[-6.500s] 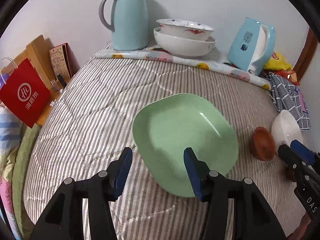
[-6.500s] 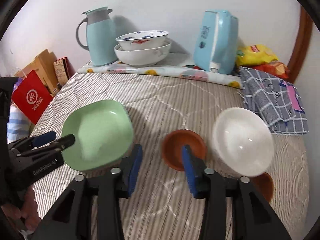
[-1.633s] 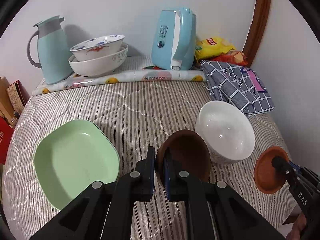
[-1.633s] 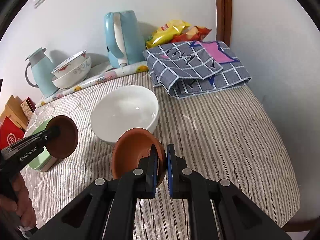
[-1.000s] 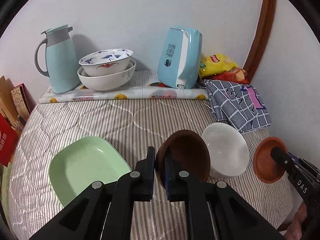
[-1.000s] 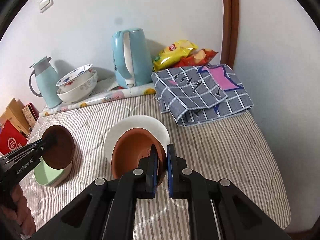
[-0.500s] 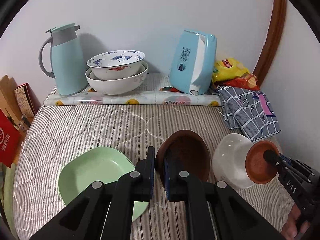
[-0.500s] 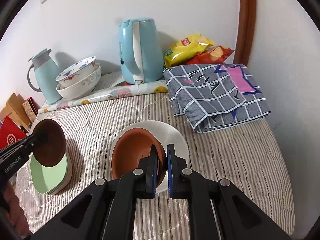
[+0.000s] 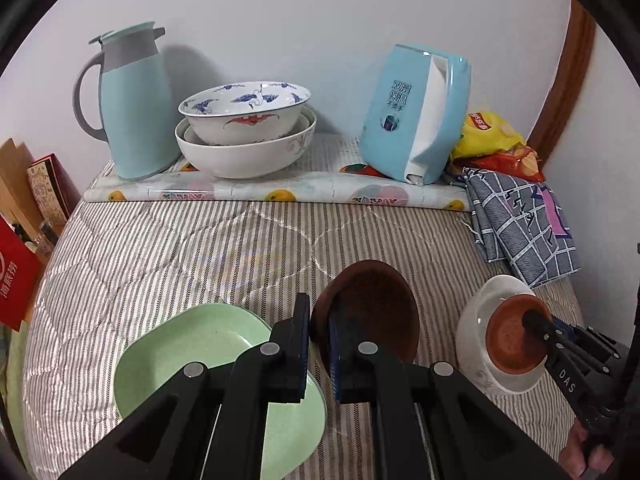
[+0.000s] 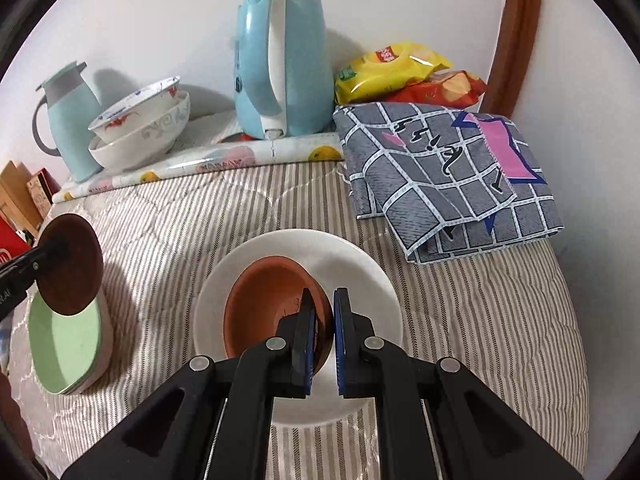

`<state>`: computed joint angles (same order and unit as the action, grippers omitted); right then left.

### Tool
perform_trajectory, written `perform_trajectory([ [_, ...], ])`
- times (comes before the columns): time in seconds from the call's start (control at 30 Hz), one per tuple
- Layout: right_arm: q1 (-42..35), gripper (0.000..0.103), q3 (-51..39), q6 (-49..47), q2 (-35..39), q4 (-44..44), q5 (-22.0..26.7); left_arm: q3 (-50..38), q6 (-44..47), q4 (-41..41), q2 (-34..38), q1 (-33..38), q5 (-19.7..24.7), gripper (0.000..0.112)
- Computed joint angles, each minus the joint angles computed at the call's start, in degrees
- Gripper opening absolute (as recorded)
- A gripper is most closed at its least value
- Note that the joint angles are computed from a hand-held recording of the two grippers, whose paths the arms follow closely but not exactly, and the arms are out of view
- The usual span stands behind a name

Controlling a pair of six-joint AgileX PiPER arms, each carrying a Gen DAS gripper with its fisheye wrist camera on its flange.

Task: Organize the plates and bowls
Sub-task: 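Lower the right gripper's brown bowl into the white bowl and open it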

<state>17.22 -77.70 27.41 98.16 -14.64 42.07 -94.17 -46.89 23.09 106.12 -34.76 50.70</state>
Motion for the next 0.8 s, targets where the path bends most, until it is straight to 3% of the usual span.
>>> perform_trajectory([
  [0.8, -0.74, 0.009, -5.22, -2.76, 6.46, 2.6, 4.14, -0.53, 4.54, -4.13, 2.03, 1.9, -1.92, 0.009],
])
